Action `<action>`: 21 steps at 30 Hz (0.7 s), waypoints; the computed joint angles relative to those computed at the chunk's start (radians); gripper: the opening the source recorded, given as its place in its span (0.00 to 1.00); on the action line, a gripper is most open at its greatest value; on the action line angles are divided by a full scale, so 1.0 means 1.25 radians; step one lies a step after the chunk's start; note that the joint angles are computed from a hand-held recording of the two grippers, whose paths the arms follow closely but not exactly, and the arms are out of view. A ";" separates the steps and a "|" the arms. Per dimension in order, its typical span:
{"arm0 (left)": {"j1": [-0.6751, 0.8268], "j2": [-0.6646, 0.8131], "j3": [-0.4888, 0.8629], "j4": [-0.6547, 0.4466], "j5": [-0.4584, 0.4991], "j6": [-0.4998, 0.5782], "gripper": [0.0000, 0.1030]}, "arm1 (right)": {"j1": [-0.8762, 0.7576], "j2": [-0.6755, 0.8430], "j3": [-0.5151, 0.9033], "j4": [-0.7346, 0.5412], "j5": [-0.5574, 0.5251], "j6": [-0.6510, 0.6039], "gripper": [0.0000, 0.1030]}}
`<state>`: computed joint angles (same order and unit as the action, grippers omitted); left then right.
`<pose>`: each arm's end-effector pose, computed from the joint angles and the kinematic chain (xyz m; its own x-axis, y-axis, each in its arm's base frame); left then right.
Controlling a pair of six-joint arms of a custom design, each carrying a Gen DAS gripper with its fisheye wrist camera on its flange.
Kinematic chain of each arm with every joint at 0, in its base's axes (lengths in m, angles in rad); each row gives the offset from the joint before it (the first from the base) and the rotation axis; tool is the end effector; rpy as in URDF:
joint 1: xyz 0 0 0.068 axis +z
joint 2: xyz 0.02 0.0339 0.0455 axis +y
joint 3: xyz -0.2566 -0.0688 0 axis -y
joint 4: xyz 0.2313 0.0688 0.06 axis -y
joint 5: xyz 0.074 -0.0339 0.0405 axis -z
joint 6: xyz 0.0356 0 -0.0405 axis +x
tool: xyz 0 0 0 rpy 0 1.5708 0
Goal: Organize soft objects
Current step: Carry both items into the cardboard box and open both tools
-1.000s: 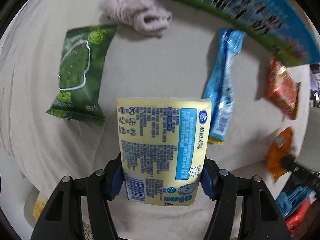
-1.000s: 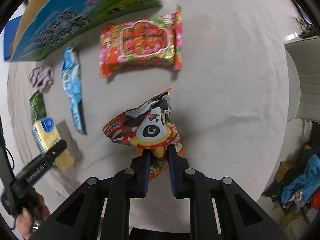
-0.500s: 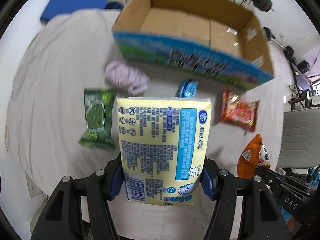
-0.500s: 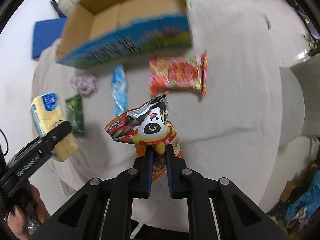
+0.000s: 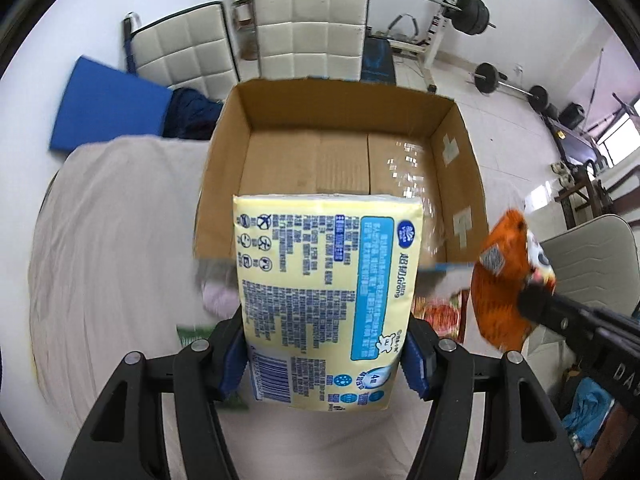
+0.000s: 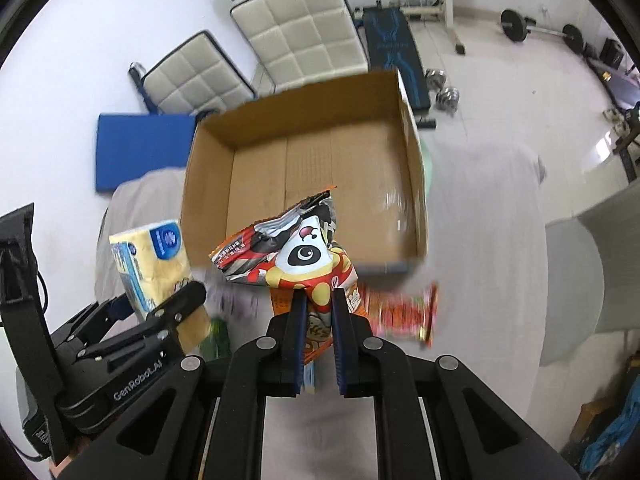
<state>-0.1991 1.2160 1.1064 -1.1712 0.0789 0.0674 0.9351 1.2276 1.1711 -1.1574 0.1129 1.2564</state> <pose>0.1942 -0.0420 0.2835 -0.9224 0.2546 -0.2904 0.2820 0.9578 -0.0561 0.1256 0.1635 0.2995 -0.9102 0.3580 -0.2084 0.2890 0.9092 0.2996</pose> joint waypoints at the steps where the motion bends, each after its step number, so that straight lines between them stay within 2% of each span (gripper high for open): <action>1: 0.004 0.030 0.015 0.011 0.004 0.009 0.59 | -0.039 0.025 0.017 0.006 -0.005 -0.036 0.12; 4: 0.014 0.149 0.085 0.052 0.002 0.034 0.59 | -0.154 0.120 0.051 0.051 -0.025 -0.143 0.12; 11: 0.017 0.469 0.276 0.096 0.029 0.053 0.59 | -0.311 0.372 0.116 0.151 -0.060 -0.281 0.12; 13: 0.010 0.557 0.337 0.091 0.048 0.046 0.59 | -0.339 0.445 0.146 0.170 -0.062 -0.310 0.12; 17: -0.012 0.732 0.486 0.058 0.040 0.034 0.59 | -0.375 0.558 0.191 0.192 -0.059 -0.348 0.12; 21: -0.012 0.859 0.621 0.006 0.073 0.017 0.59 | -0.403 0.630 0.213 0.218 -0.053 -0.366 0.12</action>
